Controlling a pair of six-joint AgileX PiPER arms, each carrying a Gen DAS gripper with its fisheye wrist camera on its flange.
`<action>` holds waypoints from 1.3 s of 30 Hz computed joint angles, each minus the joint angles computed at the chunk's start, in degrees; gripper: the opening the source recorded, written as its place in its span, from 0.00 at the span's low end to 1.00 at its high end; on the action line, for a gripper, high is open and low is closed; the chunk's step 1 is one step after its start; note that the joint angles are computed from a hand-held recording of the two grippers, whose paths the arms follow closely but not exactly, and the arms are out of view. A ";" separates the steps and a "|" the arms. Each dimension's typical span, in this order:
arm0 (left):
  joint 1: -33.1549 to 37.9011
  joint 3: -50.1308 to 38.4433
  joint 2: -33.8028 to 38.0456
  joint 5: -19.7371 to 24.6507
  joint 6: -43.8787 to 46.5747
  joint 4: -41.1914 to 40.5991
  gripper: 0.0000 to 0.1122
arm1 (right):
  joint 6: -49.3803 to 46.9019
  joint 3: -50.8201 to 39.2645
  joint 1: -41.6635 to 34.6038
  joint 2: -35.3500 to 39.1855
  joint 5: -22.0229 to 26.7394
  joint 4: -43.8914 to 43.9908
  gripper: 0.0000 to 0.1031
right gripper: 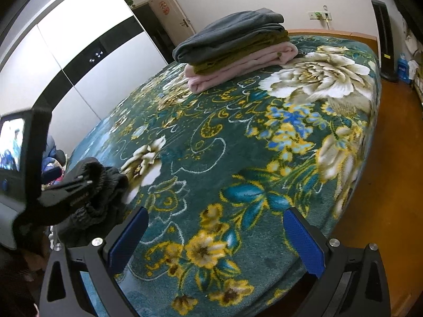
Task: Fold clothes
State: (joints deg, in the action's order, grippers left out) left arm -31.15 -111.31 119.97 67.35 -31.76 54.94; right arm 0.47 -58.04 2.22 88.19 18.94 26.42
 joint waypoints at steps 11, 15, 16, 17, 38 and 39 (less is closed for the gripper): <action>21.36 17.34 -26.69 -16.50 6.79 -26.30 0.08 | -4.30 0.38 -1.08 0.30 0.09 4.53 1.00; 40.80 20.27 -33.87 -17.78 16.02 -42.66 0.08 | -2.79 -0.51 0.60 1.04 0.62 2.62 1.00; 46.28 21.65 -34.94 -18.66 18.93 -47.42 0.07 | -2.56 -0.83 1.18 1.23 0.79 2.17 1.00; 51.69 23.05 -35.75 -19.55 22.03 -52.08 0.07 | -2.38 -1.06 1.85 1.33 0.87 1.66 1.00; 97.16 26.60 -18.60 -14.35 41.16 -78.81 0.24 | -9.52 -48.15 21.87 31.84 26.26 13.45 0.99; 98.28 25.87 -18.20 -12.83 42.28 -79.88 0.26 | -7.90 -51.64 22.61 34.11 27.83 12.83 0.98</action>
